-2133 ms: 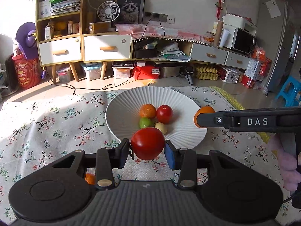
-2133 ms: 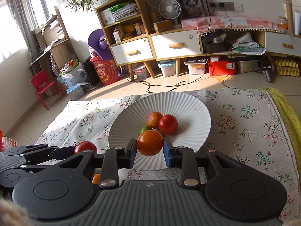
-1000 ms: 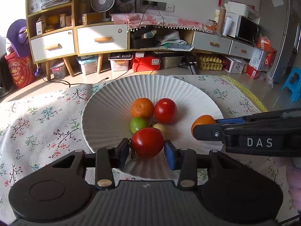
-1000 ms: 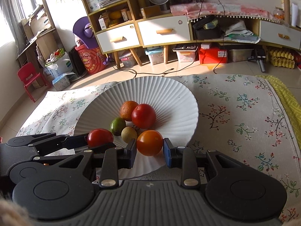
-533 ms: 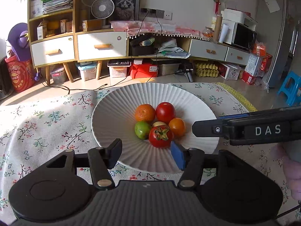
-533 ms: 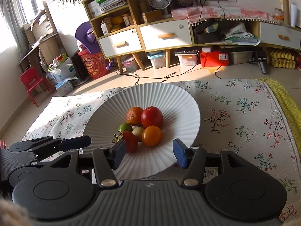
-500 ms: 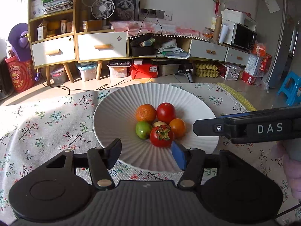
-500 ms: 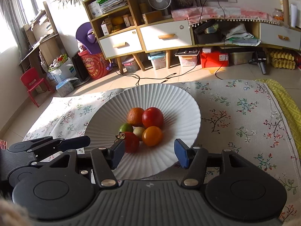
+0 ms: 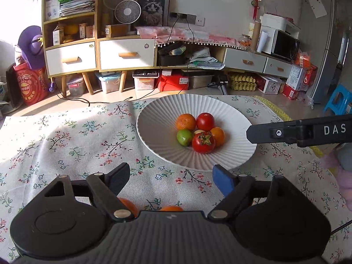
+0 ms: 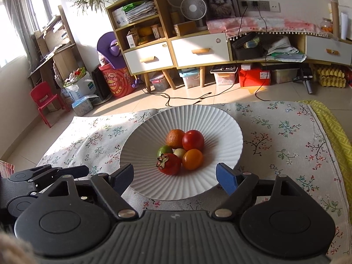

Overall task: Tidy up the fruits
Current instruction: 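Withdraw both tools from the bowl toward the fruits on the cloth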

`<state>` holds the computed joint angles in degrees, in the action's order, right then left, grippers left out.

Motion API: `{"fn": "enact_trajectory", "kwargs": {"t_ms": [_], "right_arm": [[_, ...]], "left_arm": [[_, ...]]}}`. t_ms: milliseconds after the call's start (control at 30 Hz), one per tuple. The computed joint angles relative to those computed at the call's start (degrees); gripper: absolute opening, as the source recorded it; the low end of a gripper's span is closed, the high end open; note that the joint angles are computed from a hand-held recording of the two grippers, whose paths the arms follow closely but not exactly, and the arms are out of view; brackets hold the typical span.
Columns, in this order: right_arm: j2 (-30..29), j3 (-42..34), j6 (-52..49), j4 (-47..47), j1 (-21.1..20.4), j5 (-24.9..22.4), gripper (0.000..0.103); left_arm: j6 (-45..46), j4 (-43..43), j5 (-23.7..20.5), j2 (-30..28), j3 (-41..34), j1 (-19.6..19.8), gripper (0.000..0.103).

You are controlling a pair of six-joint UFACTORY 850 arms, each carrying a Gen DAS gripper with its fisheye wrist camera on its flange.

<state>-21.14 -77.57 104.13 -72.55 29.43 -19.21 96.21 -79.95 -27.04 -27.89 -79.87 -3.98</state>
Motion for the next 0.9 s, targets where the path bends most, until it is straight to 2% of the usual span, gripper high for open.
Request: {"fn": "enact_trajectory", "kwargs": {"t_ms": [133,433,733,900], "right_arm": [[-0.08,-0.13,-3.18,2.52,0.59,-0.45,0.087],[0.88,1.47,-2.61,1.07,2.47,-1.75,0.096],[1.19,2.62,-1.91,-0.21,3.92,-3.47,0.101],[1.13,3.77,-0.73,-1.29,4.86,-3.83,0.102]], "left_arm": [[-0.55,0.92,-0.4,0.53,0.86,0.68,0.092],[-4.22,5.08,-0.35,1.04,1.69,1.98,0.098],[-3.2,7.36,0.26,2.08,3.72,3.16,0.103],[-3.56,6.82,-1.05,2.35,5.06,4.47,0.103]]}}
